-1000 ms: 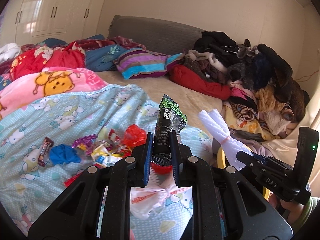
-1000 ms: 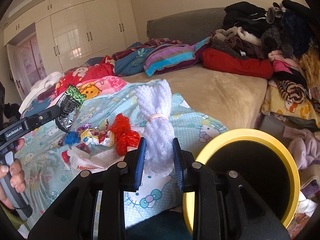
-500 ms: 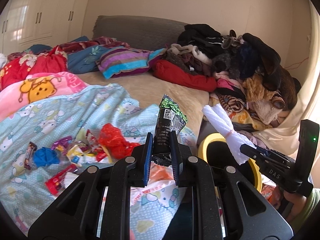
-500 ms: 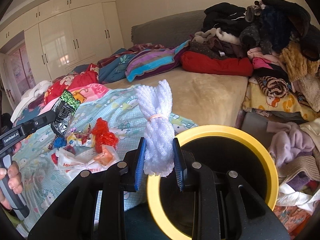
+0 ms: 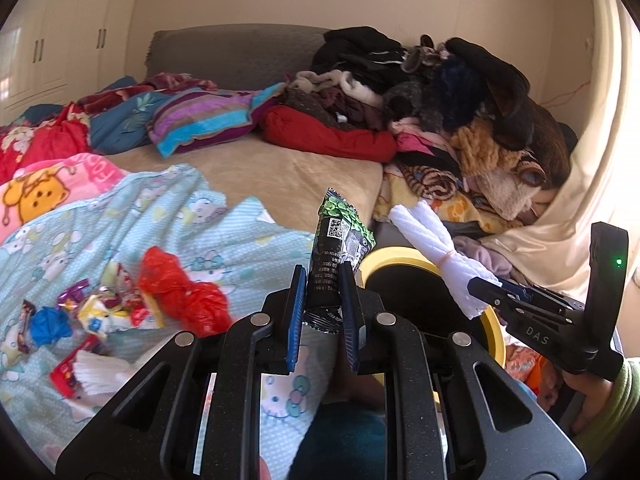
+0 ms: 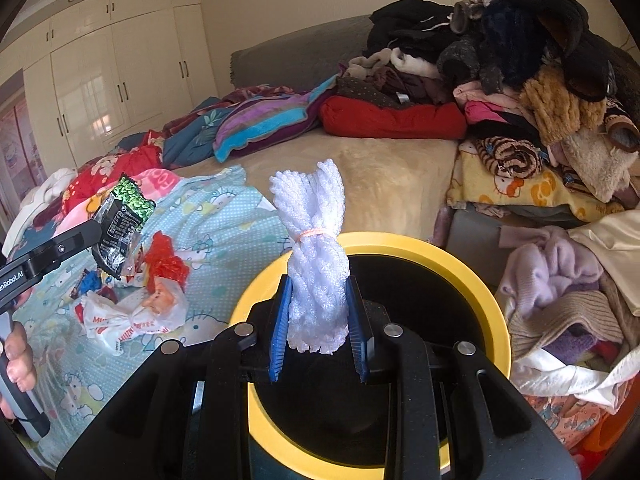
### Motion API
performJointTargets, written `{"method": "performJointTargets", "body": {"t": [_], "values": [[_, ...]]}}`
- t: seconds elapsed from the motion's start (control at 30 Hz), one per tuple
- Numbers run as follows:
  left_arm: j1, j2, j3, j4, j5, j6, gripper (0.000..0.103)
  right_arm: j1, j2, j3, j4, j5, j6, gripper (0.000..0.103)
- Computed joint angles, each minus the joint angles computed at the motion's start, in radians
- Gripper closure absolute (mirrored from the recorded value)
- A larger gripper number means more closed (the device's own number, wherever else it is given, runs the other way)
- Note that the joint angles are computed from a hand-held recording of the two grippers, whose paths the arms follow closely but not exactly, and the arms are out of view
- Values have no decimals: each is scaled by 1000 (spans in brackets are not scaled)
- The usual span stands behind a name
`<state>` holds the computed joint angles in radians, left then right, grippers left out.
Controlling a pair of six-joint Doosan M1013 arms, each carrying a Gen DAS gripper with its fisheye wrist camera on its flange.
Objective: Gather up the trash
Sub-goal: 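Carry the white mesh bag and black snack packet over the yellow bin with both tools, then open both tools to drop the mesh bag and snack packet into the bin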
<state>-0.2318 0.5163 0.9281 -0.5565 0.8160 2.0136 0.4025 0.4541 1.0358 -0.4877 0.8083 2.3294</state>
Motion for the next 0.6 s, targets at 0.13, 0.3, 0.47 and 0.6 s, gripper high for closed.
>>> {"method": "performJointTargets", "body": {"t": [0.13, 0.3, 0.47, 0.6], "values": [[-11, 13, -16, -12, 24, 22, 91, -7, -8, 14, -6, 10, 18, 77], [-27, 26, -28, -16, 47, 32, 91, -13, -14, 28, -1, 23, 32, 77], [-43, 40, -41, -23, 74, 39, 91, -19, -22, 43, -1, 36, 50, 76], [-57, 57, -61, -23, 100, 36, 91, -22, -26, 55, -14, 51, 73, 75]]}}
